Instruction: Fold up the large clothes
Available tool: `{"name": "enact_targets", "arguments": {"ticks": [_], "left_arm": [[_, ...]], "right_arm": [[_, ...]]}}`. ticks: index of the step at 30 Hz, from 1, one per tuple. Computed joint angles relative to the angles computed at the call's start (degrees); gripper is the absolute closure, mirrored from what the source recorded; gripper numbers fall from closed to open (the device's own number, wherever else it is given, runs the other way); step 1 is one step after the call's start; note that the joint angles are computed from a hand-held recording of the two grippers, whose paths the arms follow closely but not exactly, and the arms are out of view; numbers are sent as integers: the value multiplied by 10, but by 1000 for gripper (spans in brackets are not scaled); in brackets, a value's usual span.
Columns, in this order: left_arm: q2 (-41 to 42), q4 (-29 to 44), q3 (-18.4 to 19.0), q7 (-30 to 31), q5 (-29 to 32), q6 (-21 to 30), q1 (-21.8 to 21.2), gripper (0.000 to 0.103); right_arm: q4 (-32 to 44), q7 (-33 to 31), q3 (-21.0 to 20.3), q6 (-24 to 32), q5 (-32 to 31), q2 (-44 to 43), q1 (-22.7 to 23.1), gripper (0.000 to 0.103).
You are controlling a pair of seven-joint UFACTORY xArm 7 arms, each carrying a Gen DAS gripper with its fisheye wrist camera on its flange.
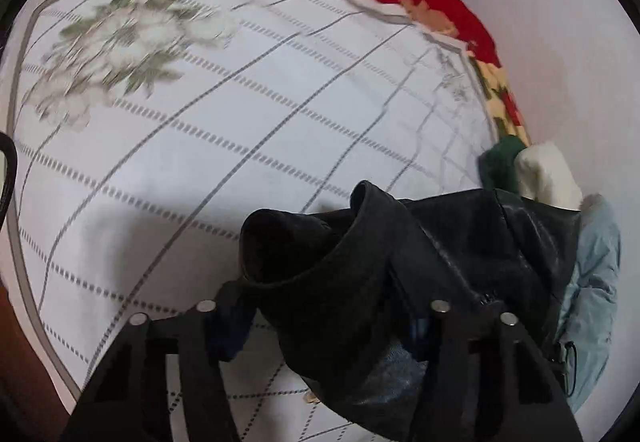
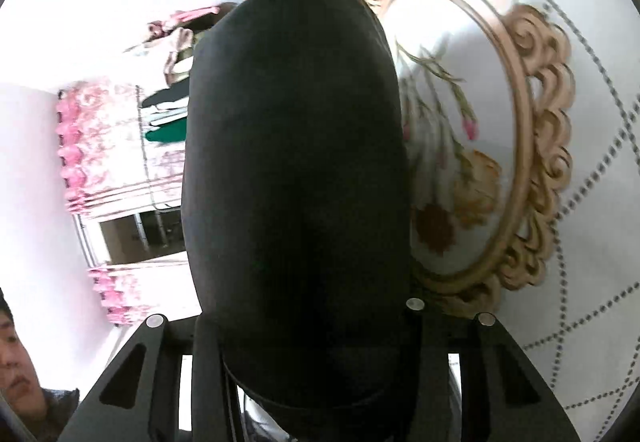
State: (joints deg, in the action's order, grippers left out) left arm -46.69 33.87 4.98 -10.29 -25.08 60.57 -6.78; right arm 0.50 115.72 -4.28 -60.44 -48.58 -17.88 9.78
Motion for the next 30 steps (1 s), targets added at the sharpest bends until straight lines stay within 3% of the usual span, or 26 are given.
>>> {"name": "enact_targets", "arguments": {"ticks": [3, 5, 8, 13, 20, 25, 30], "left_arm": [[19, 23, -6, 11, -3, -11, -14, 60], [30, 39, -5, 21, -8, -14, -23, 62], [50, 69, -7, 25, -17, -12, -33, 66], [97, 153, -18, 21, -32, 3, -52, 66], [235, 349, -49, 10, -69, 6, -86, 66], [385, 529, -94, -15, -83, -19, -104, 66], [567, 730, -147, -57, -36, -57, -128, 66]], "right_arm": [[21, 6, 2, 8, 10, 4, 1, 58], [66, 11, 14, 25, 51, 38, 22, 58], [81, 28, 9, 36, 28, 20, 7, 58], [111, 125, -56, 86, -112, -60, -32, 58], [276, 353, -110, 130, -340, -110, -93, 58], [446, 447, -151, 65, -451, -27, -167, 58], [645, 487, -189, -36, -473, 139, -232, 59]]}}
